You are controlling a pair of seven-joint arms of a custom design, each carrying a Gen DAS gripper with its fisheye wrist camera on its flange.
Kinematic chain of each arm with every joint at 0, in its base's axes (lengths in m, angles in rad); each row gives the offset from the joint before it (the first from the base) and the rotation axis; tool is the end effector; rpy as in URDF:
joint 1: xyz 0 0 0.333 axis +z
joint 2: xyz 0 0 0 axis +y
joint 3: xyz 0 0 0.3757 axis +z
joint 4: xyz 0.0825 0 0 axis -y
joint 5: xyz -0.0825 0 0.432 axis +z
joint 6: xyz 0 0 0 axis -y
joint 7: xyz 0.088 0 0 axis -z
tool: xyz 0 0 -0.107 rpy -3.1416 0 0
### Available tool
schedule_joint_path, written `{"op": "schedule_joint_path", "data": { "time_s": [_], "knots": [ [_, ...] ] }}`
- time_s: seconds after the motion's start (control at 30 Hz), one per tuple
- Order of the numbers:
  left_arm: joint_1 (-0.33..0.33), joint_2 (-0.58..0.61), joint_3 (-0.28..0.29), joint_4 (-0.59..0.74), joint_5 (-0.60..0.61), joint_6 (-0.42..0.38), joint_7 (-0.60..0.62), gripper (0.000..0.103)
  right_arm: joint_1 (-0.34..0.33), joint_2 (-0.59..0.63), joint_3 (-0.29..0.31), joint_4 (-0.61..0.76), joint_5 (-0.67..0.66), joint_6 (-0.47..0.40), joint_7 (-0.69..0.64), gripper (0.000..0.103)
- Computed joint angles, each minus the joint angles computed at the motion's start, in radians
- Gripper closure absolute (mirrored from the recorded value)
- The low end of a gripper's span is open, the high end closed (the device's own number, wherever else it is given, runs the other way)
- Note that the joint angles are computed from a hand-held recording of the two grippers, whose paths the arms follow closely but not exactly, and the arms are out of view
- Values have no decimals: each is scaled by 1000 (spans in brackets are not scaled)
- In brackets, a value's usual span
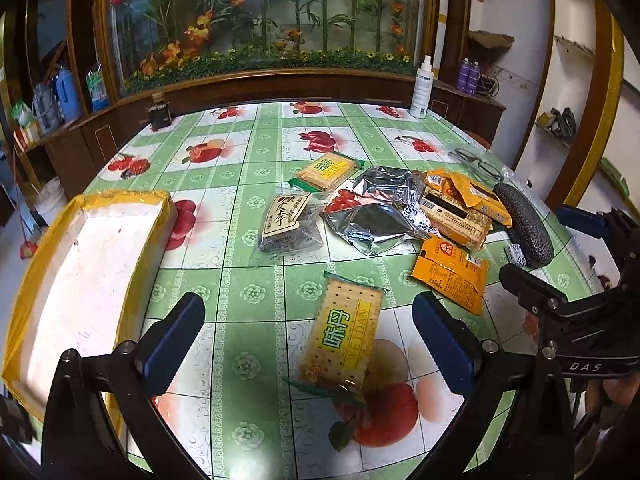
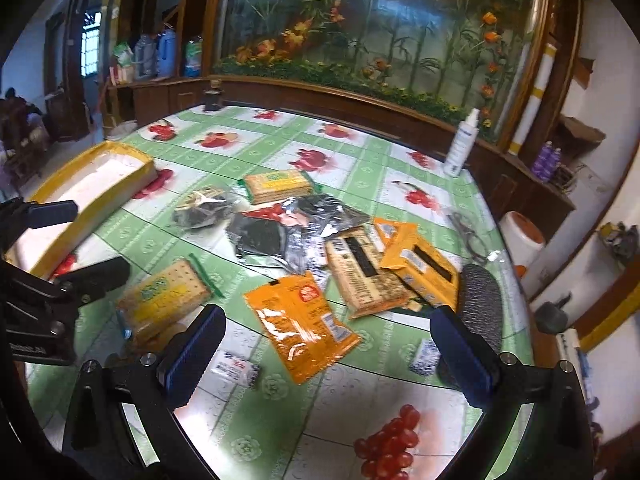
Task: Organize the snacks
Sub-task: 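Move the left tool toward the yellow cracker pack while the right tool approaches the orange snack packet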
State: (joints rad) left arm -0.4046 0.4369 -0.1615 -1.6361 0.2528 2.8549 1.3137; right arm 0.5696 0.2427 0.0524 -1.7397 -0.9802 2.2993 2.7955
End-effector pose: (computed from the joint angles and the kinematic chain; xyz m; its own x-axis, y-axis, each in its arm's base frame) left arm 0.6702 -0.4152 0.4919 -0.4710 -0.8817 0.0286 -0.6285 0.3126 -0.7122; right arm 0.5974 0.4024 0.5150 -0.1314 -0.9688 0.2103 -0.6847 -0.0647 -0.7260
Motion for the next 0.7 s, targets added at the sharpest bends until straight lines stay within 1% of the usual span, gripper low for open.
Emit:
{"op": "schedule_joint_path", "data": {
  "time_s": [0.1,0.17,0.23,0.5,0.7],
  "knots": [
    [-1,1,3,-1,-2,-9,-7,0,16,5,-1,13,-29,-49,9,0],
    [2,-1,1,-4,-6,-10,-9,0,18,7,0,19,-33,-62,8,0],
    [12,-4,-11,-12,-21,-7,-2,0,18,8,1,21,-34,-65,6,0],
    [20,-7,-23,-23,-36,-10,26,0,20,10,4,27,-28,-76,1,0],
    [26,-5,-38,-25,-54,-18,64,0,17,7,3,22,-19,-66,3,0]
  ]
}}
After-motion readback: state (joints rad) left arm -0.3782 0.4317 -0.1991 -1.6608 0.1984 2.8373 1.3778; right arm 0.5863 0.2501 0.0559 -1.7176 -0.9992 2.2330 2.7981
